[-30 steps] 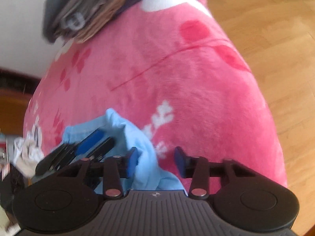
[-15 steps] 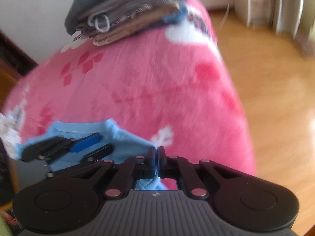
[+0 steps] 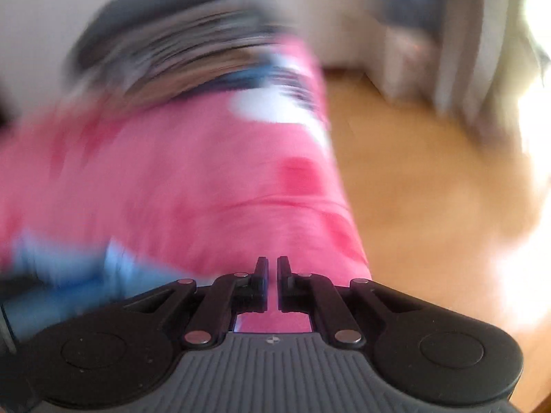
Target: Fold clothes
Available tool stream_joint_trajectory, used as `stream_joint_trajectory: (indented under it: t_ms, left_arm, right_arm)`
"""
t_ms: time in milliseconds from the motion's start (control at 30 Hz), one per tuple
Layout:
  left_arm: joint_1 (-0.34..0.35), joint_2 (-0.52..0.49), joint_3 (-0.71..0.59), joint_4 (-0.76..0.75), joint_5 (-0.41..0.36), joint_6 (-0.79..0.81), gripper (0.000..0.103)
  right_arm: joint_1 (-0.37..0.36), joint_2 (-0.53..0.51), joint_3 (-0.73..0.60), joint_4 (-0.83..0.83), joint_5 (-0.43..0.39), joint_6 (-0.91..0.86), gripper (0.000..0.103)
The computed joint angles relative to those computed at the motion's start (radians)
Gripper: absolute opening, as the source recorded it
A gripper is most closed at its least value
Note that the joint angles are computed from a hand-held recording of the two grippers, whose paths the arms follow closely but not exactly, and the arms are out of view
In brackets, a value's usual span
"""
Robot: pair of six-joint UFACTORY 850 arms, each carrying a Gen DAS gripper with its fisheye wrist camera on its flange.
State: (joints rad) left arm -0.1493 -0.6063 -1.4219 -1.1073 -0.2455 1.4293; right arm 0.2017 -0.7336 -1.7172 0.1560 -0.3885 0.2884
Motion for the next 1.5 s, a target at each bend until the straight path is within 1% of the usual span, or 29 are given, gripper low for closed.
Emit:
stream_joint_trajectory:
  t_ms: [67,167,233,267,367,400,433,467,500,567,633,733,767,800,833,900,933,1000,1067,1133,1167,1200,1300,1333,1367,1400,1433,1467,1500]
  left_arm:
    - [0.003,-0.001,-0.005,0.023,-0.009,-0.026,0.027]
    - [0.014,0.005,-0.013,0.064,-0.033,-0.097,0.027]
    - [0.037,0.013,-0.019,0.004,-0.103,-0.084,0.027]
    - [0.049,0.017,-0.022,-0.024,-0.142,-0.081,0.027]
    - [0.074,0.020,-0.036,-0.095,-0.295,-0.054,0.027]
    - [0.075,0.014,-0.049,-0.084,-0.339,-0.063,0.028]
    - [0.068,0.006,-0.061,-0.052,-0.363,-0.078,0.028]
    - [0.059,-0.001,-0.073,-0.017,-0.381,-0.093,0.028]
    - [0.050,-0.008,-0.083,0.015,-0.389,-0.110,0.028]
    - [0.036,-0.023,-0.102,0.062,-0.403,-0.148,0.028]
    - [0.033,-0.038,-0.122,0.079,-0.424,-0.189,0.028]
    - [0.040,-0.052,-0.144,0.064,-0.461,-0.216,0.028]
    - [0.040,-0.057,-0.151,0.069,-0.462,-0.226,0.028]
    - [0.039,-0.062,-0.157,0.077,-0.458,-0.238,0.028]
    - [0.038,-0.068,-0.165,0.086,-0.456,-0.256,0.028]
    - [0.036,-0.079,-0.185,0.100,-0.456,-0.288,0.028]
    - [0.034,-0.085,-0.197,0.103,-0.458,-0.298,0.028]
    - [0.029,-0.095,-0.220,0.102,-0.465,-0.307,0.028]
    - [0.017,-0.115,-0.266,0.121,-0.489,-0.313,0.035]
    - [-0.014,-0.140,-0.323,0.223,-0.493,-0.346,0.039]
    - [-0.031,-0.155,-0.355,0.280,-0.495,-0.366,0.039]
    - [-0.048,-0.171,-0.388,0.339,-0.500,-0.387,0.039]
    - [-0.104,-0.212,-0.460,0.565,-0.475,-0.466,0.038]
    - [-0.121,-0.226,-0.482,0.651,-0.474,-0.511,0.035]
    - [-0.130,-0.240,-0.502,0.710,-0.483,-0.554,0.025]
    - [-0.137,-0.254,-0.522,0.756,-0.496,-0.592,0.020]
    - [-0.135,-0.269,-0.543,0.761,-0.516,-0.622,0.011]
    - [-0.119,-0.298,-0.590,0.723,-0.571,-0.683,0.007]
    - [-0.097,-0.333,-0.643,0.659,-0.633,-0.744,0.006]
  right_arm:
    - [-0.042,0.029,0.039,0.209,0.013,-0.066,0.005]
    - [-0.082,0.090,0.114,0.523,-0.031,-0.284,0.006]
    - [-0.096,0.130,0.180,0.722,-0.067,-0.488,0.006]
    - [-0.098,0.143,0.203,0.774,-0.084,-0.556,0.006]
    - [-0.092,0.149,0.215,0.803,-0.146,-0.633,0.006]
    - [-0.087,0.135,0.198,0.799,-0.165,-0.635,0.006]
    - [-0.083,0.120,0.181,0.795,-0.184,-0.637,0.006]
    - [-0.078,0.105,0.163,0.791,-0.203,-0.638,0.006]
    - [-0.072,0.098,0.155,0.791,-0.196,-0.629,0.006]
    - [-0.068,0.097,0.164,0.870,-0.128,-0.668,0.006]
    - [-0.078,0.094,0.185,1.044,-0.086,-0.755,0.006]
    - [-0.097,0.111,0.239,1.312,-0.085,-0.919,0.006]
    - [-0.101,0.124,0.260,1.359,-0.086,-0.956,0.006]
    - [-0.103,0.137,0.276,1.364,-0.088,-0.960,0.006]
    - [-0.108,0.145,0.284,1.328,-0.101,-0.922,0.007]
    - [-0.115,0.149,0.285,1.219,-0.121,-0.817,0.007]
    - [-0.113,0.156,0.289,1.154,-0.116,-0.770,0.007]
    - [-0.101,0.175,0.308,1.059,-0.084,-0.734,0.007]
    - [-0.078,0.188,0.331,0.956,-0.049,-0.707,0.007]
    - [-0.053,0.206,0.364,0.893,0.008,-0.701,0.007]
    - [-0.040,0.216,0.383,0.867,0.039,-0.701,0.007]
    - [-0.031,0.232,0.404,0.882,0.071,-0.734,0.007]
    - [-0.015,0.279,0.463,1.058,0.139,-0.948,0.008]
    - [-0.010,0.293,0.479,1.124,0.154,-1.025,0.008]
    - [-0.008,0.302,0.489,1.153,0.162,-1.060,0.008]
    - [-0.008,0.308,0.498,1.172,0.163,-1.079,0.008]
    - [-0.010,0.313,0.507,1.201,0.161,-1.106,0.008]
    - [-0.012,0.318,0.517,1.237,0.160,-1.136,0.008]
    - [-0.015,0.322,0.526,1.275,0.160,-1.168,0.008]
